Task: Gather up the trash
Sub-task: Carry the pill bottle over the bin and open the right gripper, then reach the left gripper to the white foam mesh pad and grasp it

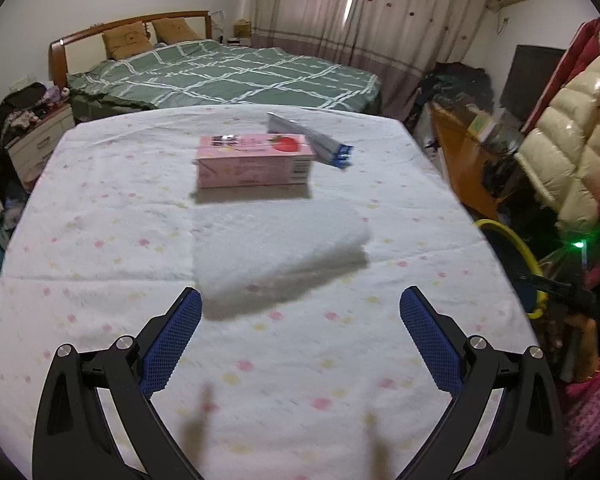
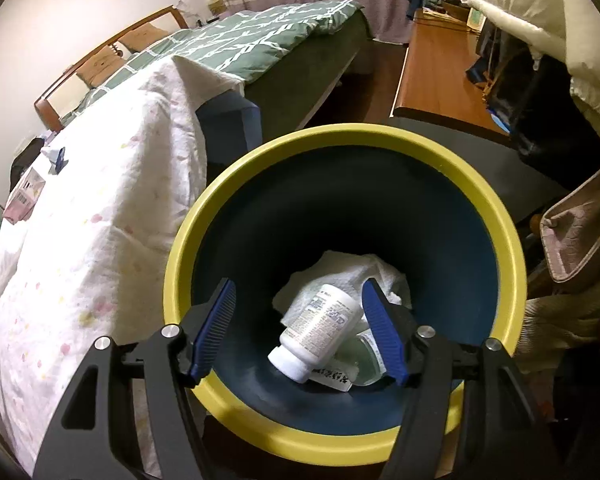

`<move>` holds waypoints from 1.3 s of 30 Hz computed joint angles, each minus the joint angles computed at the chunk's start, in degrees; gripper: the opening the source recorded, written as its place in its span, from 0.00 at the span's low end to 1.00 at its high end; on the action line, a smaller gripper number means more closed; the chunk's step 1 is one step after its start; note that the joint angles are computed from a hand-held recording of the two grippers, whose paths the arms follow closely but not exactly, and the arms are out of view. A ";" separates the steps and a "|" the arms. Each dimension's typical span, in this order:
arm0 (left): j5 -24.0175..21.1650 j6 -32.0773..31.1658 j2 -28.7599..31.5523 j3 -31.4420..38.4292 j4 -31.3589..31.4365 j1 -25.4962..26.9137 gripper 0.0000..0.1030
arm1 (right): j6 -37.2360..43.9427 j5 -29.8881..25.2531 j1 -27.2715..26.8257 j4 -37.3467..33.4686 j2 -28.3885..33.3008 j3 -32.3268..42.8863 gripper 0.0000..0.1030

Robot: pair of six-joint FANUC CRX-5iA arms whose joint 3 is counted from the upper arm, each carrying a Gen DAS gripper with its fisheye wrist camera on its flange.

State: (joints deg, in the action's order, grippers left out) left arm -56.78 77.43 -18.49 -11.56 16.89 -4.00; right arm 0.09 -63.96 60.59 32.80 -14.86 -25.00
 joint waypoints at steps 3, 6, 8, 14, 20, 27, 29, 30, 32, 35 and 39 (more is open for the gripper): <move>0.06 1.00 1.87 1.39 -2.36 0.33 0.95 | 0.12 0.19 -0.02 -0.19 0.16 0.10 0.61; -0.08 -0.35 3.81 1.55 -0.94 1.38 0.95 | 0.50 0.37 -0.27 -0.53 0.33 0.26 0.61; -0.32 -1.98 5.24 1.40 1.14 2.17 0.95 | 0.69 0.46 -0.38 -0.67 0.37 0.32 0.61; -0.78 -6.01 6.93 0.37 6.80 2.29 0.95 | 0.66 0.63 -0.41 -0.86 0.49 0.39 0.61; -4.08 -8.95 7.21 -0.47 10.68 -0.95 0.95 | 0.82 1.25 -0.26 -0.88 0.76 0.53 0.61; -7.58 -15.96 6.22 0.67 15.96 -3.89 0.95 | 0.32 1.44 0.07 -0.22 0.19 0.10 0.62; -6.74 -14.91 5.97 2.52 12.98 -3.92 0.95 | 0.13 1.41 0.02 -0.13 -0.02 -0.10 0.62; -6.35 -13.23 6.44 4.07 10.34 -4.21 0.95 | 0.04 1.43 -0.03 -0.13 -0.15 -0.23 0.62; -5.78 -7.23 8.52 8.44 2.14 -5.28 0.95 | -0.08 1.51 -0.13 -0.21 -0.27 -0.35 0.62; -6.87 -5.65 12.26 12.52 -1.20 -5.43 0.95 | 0.00 1.70 -0.27 -0.51 -0.33 -0.41 0.62; -8.14 -5.66 16.86 16.67 -4.63 -6.87 0.95 | 0.20 1.54 -0.49 -0.72 -0.44 -0.40 0.62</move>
State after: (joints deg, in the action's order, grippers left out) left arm -64.92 71.77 -1.64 5.11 12.26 -10.87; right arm 0.30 -62.42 60.09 32.08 -15.29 -25.41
